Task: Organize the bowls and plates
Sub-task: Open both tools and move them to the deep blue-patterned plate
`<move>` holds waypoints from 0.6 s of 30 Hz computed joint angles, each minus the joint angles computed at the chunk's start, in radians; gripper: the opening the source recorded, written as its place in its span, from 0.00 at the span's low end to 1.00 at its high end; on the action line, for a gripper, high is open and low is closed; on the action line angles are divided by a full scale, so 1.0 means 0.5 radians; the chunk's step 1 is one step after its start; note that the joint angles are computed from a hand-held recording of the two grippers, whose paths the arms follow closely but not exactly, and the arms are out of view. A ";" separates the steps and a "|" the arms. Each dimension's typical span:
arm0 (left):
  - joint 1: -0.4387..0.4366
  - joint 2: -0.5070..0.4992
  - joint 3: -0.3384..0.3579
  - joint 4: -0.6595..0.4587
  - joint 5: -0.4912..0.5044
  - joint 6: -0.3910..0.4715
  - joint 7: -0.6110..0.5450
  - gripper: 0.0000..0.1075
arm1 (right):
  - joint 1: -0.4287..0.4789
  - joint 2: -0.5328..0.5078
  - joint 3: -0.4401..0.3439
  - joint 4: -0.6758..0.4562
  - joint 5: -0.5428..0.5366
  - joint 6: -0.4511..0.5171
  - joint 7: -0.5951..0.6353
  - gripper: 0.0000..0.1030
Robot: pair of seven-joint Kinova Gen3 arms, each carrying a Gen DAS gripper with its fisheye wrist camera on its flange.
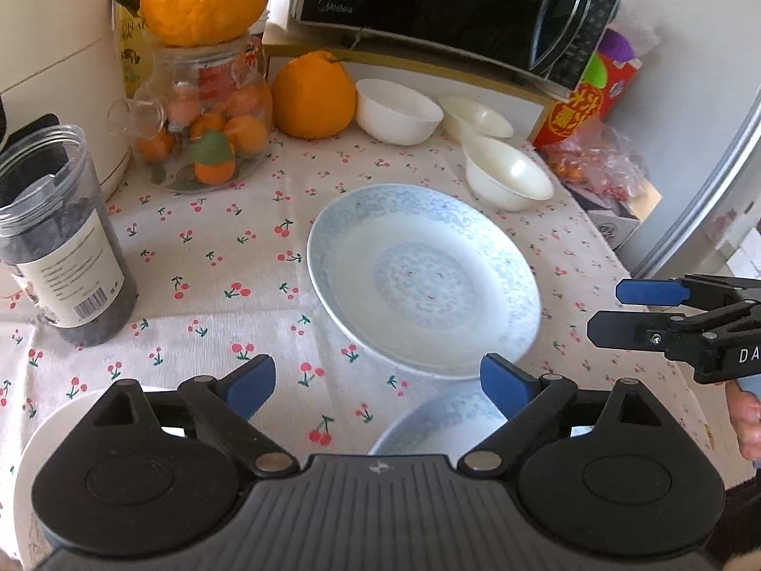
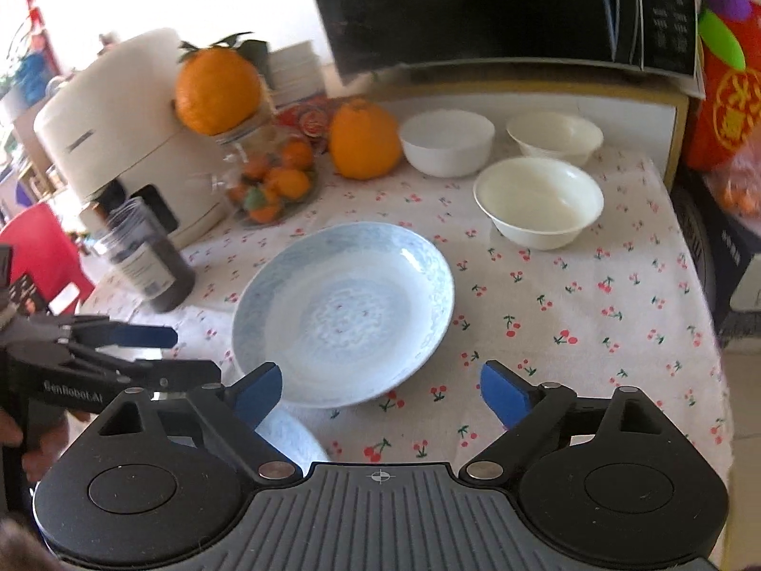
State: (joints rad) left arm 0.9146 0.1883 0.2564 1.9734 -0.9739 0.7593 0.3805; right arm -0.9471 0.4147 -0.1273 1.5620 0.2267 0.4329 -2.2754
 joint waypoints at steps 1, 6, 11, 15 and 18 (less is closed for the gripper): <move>0.015 -0.006 0.003 0.005 -0.014 0.010 0.022 0.87 | 0.001 -0.018 -0.005 0.020 -0.001 -0.013 0.004 0.90; 0.078 -0.020 0.047 0.002 -0.082 0.095 0.105 0.87 | 0.015 -0.095 -0.028 0.110 -0.022 -0.087 0.006 0.90; 0.136 -0.035 0.093 -0.002 -0.142 0.180 0.161 0.89 | 0.051 -0.150 -0.055 0.170 -0.079 -0.150 -0.006 0.90; 0.148 -0.062 0.126 0.020 -0.156 0.174 0.213 0.90 | 0.061 -0.176 -0.060 0.201 -0.109 -0.180 -0.023 0.91; 0.163 -0.060 0.153 0.031 -0.154 0.201 0.212 0.90 | 0.001 -0.171 -0.008 0.200 -0.059 -0.166 -0.085 0.93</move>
